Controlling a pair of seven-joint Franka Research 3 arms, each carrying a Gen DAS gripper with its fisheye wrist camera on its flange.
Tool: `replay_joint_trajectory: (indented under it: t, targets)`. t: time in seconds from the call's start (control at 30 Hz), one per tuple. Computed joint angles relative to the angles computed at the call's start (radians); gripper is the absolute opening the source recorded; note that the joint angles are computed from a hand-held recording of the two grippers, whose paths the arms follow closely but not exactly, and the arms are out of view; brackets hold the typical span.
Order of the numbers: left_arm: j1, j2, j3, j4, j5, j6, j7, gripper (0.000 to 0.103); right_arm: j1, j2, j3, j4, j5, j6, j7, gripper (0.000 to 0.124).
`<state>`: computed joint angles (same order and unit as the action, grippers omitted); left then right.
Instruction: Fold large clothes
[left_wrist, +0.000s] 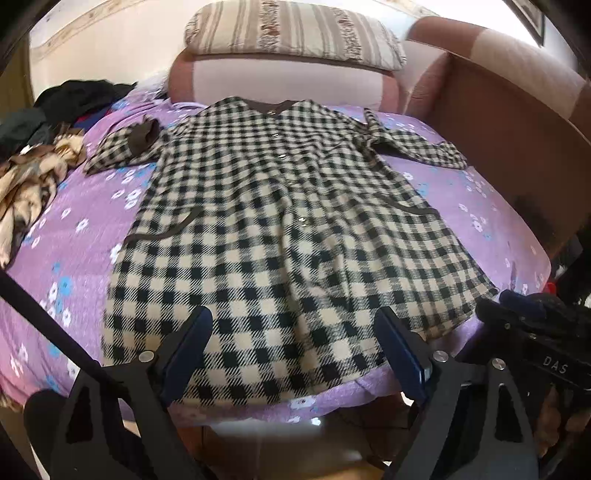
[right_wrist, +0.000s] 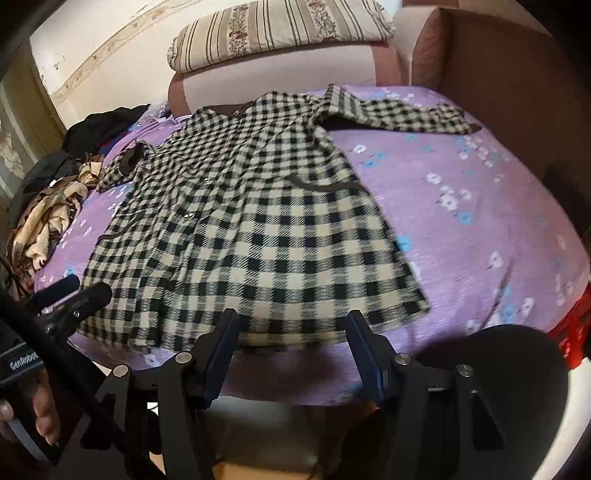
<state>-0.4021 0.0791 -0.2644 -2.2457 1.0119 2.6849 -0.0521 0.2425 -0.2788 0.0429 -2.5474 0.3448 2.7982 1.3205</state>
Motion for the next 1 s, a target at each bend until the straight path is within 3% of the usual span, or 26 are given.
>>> replay_joint_trajectory:
  t: [0.13, 0.3, 0.37, 0.43, 0.6, 0.73, 0.87, 1.0]
  targets:
    - [0.025, 0.076, 0.024, 0.085, -0.059, 0.063, 0.125, 0.088, -0.018, 0.051, -0.015, 0.053, -0.004, -0.002, 0.003, 0.065]
    - [0.015, 0.144, 0.094, 0.286, 0.0, -0.031, 0.138, 0.088, -0.034, 0.183, -0.018, 0.19, 0.017, 0.032, 0.043, 0.065]
    - [0.024, 0.121, 0.106, 0.286, 0.031, 0.005, 0.104, 0.088, -0.025, 0.18, -0.026, 0.197, 0.071, 0.029, -0.009, 0.065]
    - [0.018, 0.101, 0.109, 0.268, 0.095, -0.01, 0.056, 0.088, -0.026, 0.166, -0.021, 0.174, 0.064, 0.038, -0.027, 0.067]
    - [0.031, 0.187, 0.079, 0.34, -0.028, -0.091, 0.246, 0.088, -0.03, 0.239, -0.012, 0.21, 0.044, 0.01, 0.009, 0.068]
    - [0.001, 0.165, 0.118, 0.345, 0.078, -0.11, 0.146, 0.088, -0.029, 0.337, -0.006, 0.333, 0.005, 0.05, 0.019, 0.068]
    - [0.027, 0.134, 0.13, 0.303, 0.164, -0.094, 0.108, 0.088, -0.024, 0.397, -0.001, 0.418, -0.002, 0.062, 0.016, 0.068]
    - [0.07, 0.127, 0.146, 0.266, 0.231, -0.205, 0.107, 0.088, -0.002, 0.437, -0.03, 0.433, -0.123, 0.098, 0.077, 0.068]
